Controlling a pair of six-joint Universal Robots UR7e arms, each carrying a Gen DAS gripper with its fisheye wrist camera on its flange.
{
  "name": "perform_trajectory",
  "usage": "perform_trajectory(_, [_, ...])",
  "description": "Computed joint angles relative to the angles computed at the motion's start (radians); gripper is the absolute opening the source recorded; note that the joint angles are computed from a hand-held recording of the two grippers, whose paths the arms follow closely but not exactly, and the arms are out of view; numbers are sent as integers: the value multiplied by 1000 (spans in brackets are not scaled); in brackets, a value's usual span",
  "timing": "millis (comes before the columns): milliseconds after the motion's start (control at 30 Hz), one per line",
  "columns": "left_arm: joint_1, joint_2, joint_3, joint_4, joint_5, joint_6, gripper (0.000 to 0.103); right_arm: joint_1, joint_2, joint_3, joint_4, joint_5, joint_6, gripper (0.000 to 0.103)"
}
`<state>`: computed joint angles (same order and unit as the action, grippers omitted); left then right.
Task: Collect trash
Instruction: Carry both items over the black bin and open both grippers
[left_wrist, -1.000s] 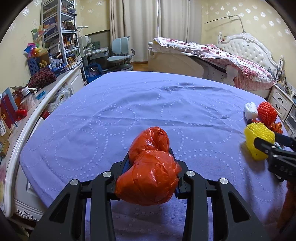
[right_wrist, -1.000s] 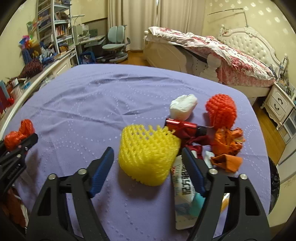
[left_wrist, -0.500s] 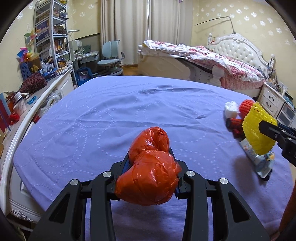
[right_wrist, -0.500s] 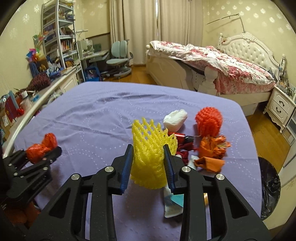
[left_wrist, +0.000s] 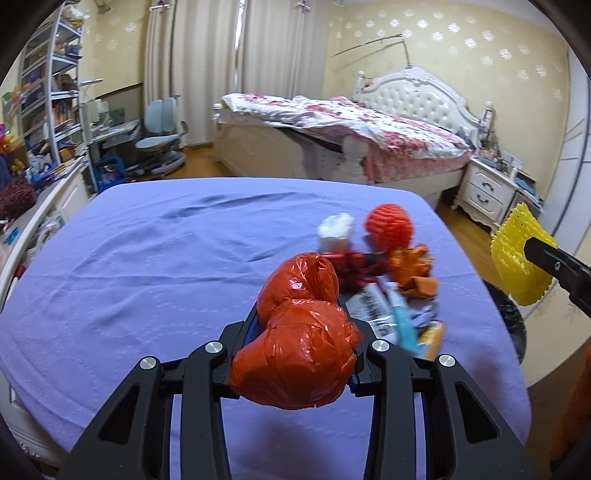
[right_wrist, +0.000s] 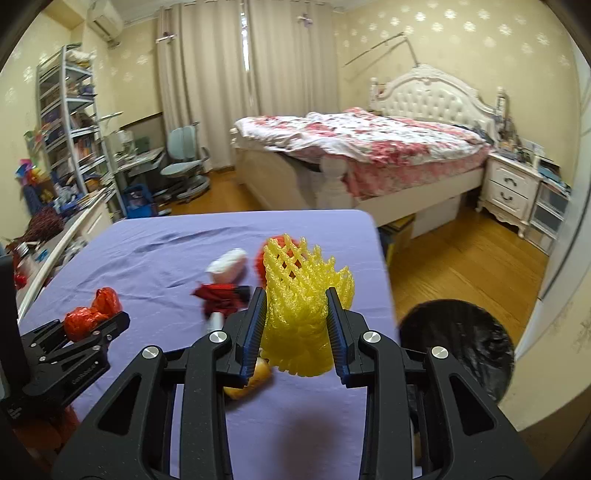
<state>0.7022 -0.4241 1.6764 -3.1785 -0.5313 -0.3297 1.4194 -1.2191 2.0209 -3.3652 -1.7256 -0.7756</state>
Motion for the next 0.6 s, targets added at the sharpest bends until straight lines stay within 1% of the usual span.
perform_trajectory(200, [-14,83,-129,33,-75,57,38,-67,-17,-27,-29,2,-19,32])
perform_trajectory(333, [-21,146,-230,51,-121,116,38,-114,-22,-48,-33,15,-8,32])
perform_trajectory(500, [-26,231,-365,82,-174,185,38,-155,-16,-91,-19,19,21,32])
perform_trajectory(600, [-22,281,-449,129,-213,197,38,-181,-10,-114,-12,22,29,32])
